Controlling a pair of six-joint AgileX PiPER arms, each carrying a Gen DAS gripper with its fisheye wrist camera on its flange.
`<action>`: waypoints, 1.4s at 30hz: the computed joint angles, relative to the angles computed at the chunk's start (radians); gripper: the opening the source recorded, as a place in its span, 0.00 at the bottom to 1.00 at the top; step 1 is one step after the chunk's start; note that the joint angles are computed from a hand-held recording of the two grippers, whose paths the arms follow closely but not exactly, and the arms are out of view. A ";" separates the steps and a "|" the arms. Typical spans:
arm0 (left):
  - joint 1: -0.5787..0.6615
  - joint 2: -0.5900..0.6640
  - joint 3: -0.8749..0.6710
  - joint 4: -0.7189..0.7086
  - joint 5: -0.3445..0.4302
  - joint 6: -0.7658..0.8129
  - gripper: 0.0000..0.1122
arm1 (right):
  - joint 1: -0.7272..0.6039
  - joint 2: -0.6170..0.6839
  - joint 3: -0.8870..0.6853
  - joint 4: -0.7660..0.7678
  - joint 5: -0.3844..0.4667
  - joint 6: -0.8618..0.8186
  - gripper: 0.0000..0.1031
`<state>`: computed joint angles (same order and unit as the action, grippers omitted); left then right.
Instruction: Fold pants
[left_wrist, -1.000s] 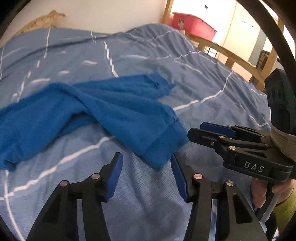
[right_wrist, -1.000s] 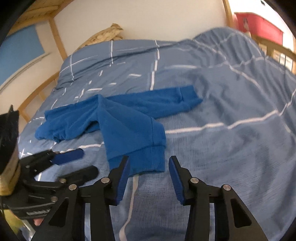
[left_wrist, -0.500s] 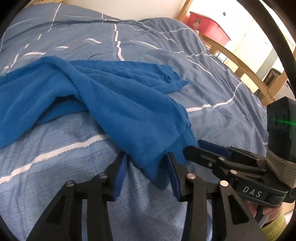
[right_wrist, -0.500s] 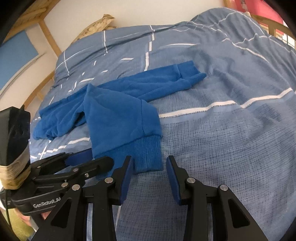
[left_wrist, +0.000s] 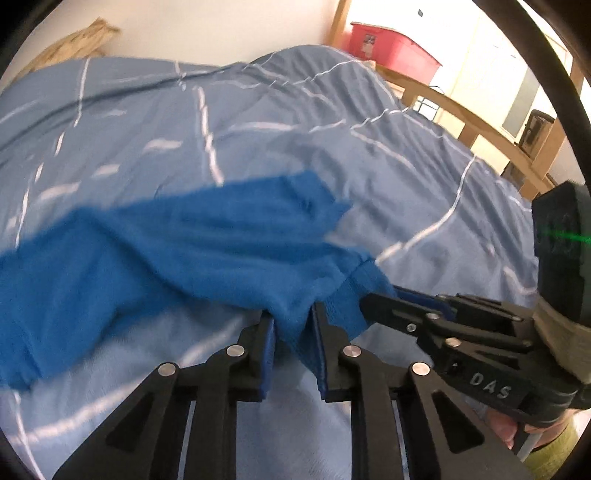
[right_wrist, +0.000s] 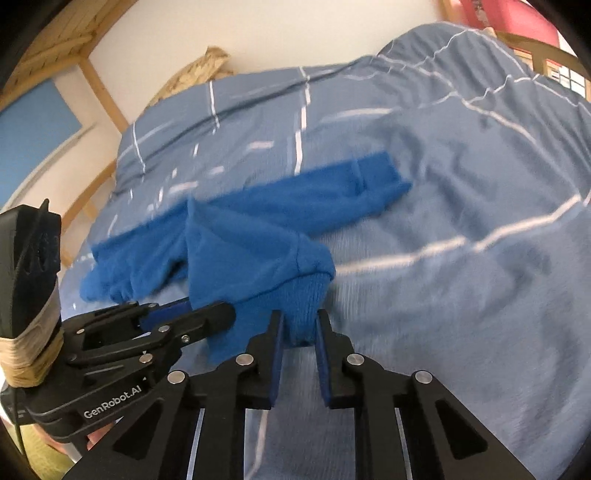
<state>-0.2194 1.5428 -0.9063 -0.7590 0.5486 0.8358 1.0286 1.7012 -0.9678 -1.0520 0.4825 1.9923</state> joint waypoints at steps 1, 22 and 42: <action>-0.014 0.019 -0.053 0.035 0.015 -0.040 0.17 | -0.015 -0.010 -0.010 0.021 0.008 -0.029 0.16; -0.160 0.537 -0.836 0.400 0.238 -0.514 0.37 | -0.413 0.091 -0.189 0.468 -0.086 -0.568 0.21; 0.033 0.045 -0.271 0.313 -0.023 -0.314 0.58 | -0.157 0.107 -0.445 0.283 0.397 -0.528 0.46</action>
<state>-0.1866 1.5883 -1.1775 -0.4456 0.5255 0.5215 0.8712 1.8084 -1.4124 -0.7688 0.8795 1.4642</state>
